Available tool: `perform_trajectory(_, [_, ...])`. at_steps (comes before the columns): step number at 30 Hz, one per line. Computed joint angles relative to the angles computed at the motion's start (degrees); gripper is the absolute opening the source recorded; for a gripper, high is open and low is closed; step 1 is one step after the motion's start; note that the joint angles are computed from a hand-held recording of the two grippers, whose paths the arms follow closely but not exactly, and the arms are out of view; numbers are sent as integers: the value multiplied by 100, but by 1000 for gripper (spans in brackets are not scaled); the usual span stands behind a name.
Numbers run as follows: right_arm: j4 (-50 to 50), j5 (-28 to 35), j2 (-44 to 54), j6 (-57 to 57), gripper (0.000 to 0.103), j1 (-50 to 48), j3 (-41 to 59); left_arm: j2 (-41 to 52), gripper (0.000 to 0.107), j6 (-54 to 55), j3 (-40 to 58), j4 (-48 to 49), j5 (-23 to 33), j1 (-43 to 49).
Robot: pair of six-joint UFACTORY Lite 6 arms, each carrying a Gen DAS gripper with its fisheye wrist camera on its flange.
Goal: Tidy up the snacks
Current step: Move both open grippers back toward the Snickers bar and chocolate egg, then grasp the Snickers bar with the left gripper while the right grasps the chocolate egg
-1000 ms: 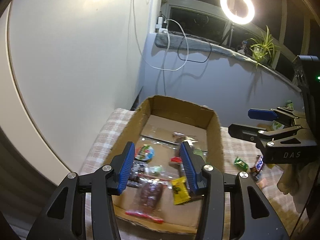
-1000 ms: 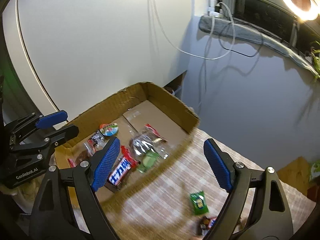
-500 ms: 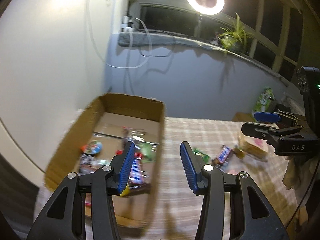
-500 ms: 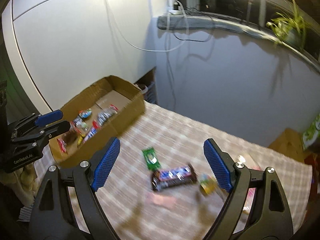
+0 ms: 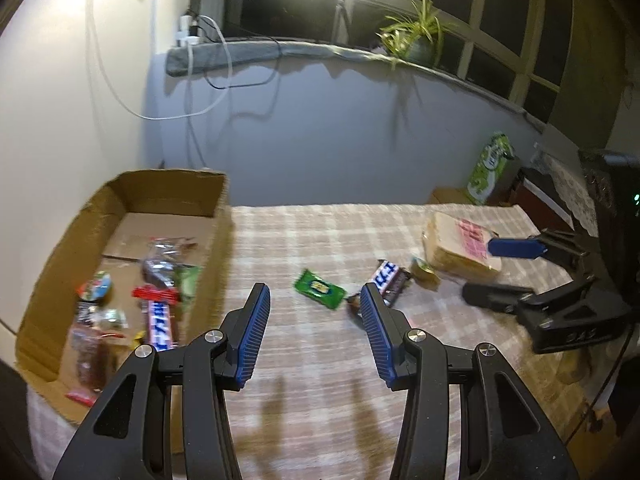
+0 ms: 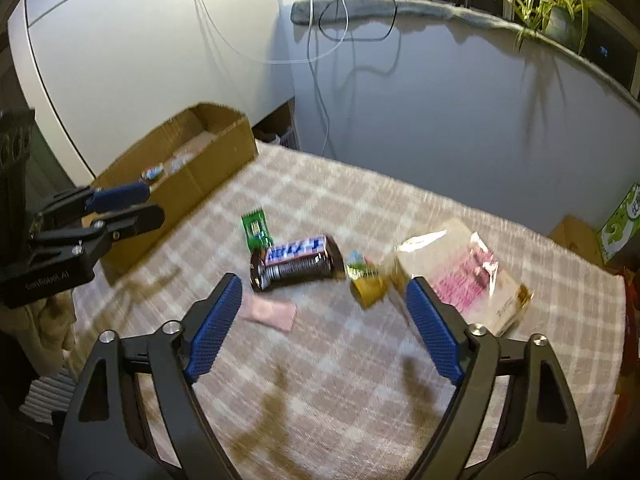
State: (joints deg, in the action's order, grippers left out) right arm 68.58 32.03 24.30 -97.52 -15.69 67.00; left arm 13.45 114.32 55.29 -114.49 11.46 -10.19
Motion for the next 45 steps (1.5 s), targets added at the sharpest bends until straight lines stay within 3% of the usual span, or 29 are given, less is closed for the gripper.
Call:
perform_trajectory(8, [-63, 24, 886, 80, 55, -35, 578, 729, 46, -649, 666, 639, -71, -390])
perform_trajectory(24, [0, -125, 1719, -34, 47, 140, 1343, 2248, 46, -3734, 2269, 3953, -117, -713])
perform_trajectory(32, [1, -279, 1955, -139, 41, 232, 1563, 2727, 44, -4695, 2813, 5068, -41, -781])
perform_trajectory(45, [-162, -238, 2051, -280, 36, 195, 1680, 3001, 42, -4854, 3118, 5434, 314, -767])
